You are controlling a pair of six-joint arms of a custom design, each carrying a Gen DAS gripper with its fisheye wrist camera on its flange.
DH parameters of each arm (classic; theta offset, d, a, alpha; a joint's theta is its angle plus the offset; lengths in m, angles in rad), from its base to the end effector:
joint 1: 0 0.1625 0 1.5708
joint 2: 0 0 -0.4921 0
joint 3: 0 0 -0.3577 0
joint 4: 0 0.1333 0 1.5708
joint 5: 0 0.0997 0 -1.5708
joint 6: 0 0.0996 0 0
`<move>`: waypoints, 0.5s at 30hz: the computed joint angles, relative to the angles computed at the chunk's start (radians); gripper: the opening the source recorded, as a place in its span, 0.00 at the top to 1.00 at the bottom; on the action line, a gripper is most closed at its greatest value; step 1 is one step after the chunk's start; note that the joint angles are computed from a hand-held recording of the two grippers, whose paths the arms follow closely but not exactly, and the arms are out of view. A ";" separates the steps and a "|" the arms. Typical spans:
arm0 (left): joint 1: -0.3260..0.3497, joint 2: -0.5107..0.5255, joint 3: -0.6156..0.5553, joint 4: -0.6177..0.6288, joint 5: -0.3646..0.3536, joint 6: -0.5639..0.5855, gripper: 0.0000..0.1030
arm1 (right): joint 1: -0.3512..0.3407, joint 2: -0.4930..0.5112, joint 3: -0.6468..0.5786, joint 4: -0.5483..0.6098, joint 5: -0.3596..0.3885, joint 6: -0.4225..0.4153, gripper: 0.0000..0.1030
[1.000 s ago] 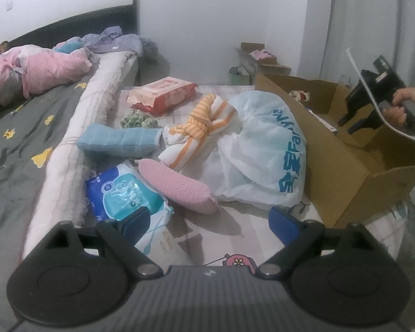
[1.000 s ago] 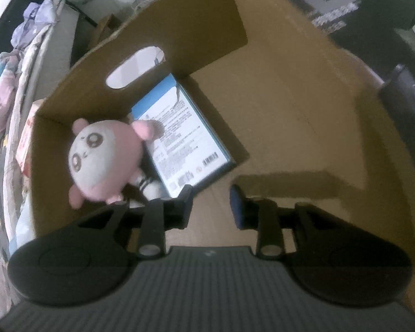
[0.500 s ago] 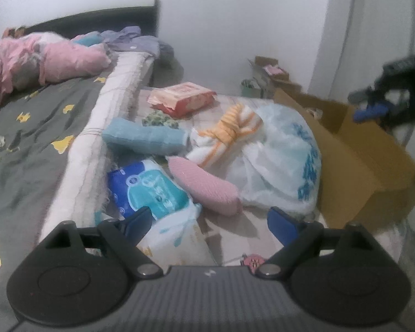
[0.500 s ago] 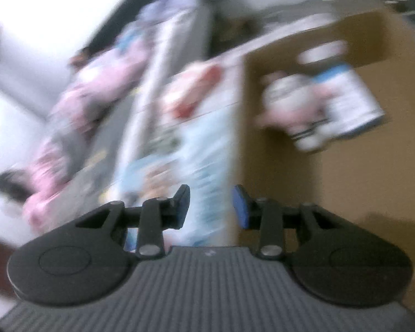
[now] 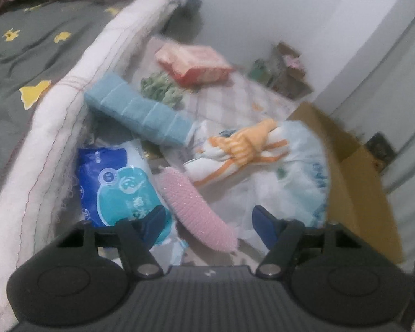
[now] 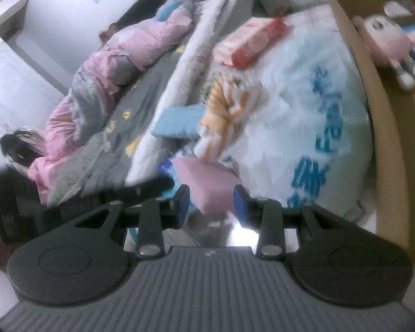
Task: Organize soft objects
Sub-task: 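Grasp the pink sponge pad with the right gripper and lift it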
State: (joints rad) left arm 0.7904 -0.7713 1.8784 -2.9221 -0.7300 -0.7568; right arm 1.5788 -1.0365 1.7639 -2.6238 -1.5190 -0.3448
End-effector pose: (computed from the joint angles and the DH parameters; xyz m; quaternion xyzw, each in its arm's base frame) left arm -0.2927 -0.5906 0.1453 -0.0390 0.9067 -0.3615 0.2139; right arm 0.1436 -0.6429 0.2858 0.1772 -0.9704 0.1640 0.0020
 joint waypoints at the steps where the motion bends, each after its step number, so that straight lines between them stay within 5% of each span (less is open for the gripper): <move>1: 0.004 0.005 -0.019 0.050 0.016 -0.025 0.36 | -0.005 0.001 0.011 -0.003 0.001 0.009 0.67; 7: 0.028 0.027 -0.054 0.089 0.016 -0.065 0.61 | -0.031 0.010 0.049 -0.029 -0.005 0.031 0.67; 15: 0.026 0.016 -0.022 0.005 0.031 -0.033 0.70 | -0.045 0.036 0.052 -0.061 0.016 0.047 0.67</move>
State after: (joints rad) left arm 0.8162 -0.7550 1.8565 -2.9174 -0.6986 -0.7897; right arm 1.5334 -1.0006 1.8163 -2.6844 -1.5035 -0.2978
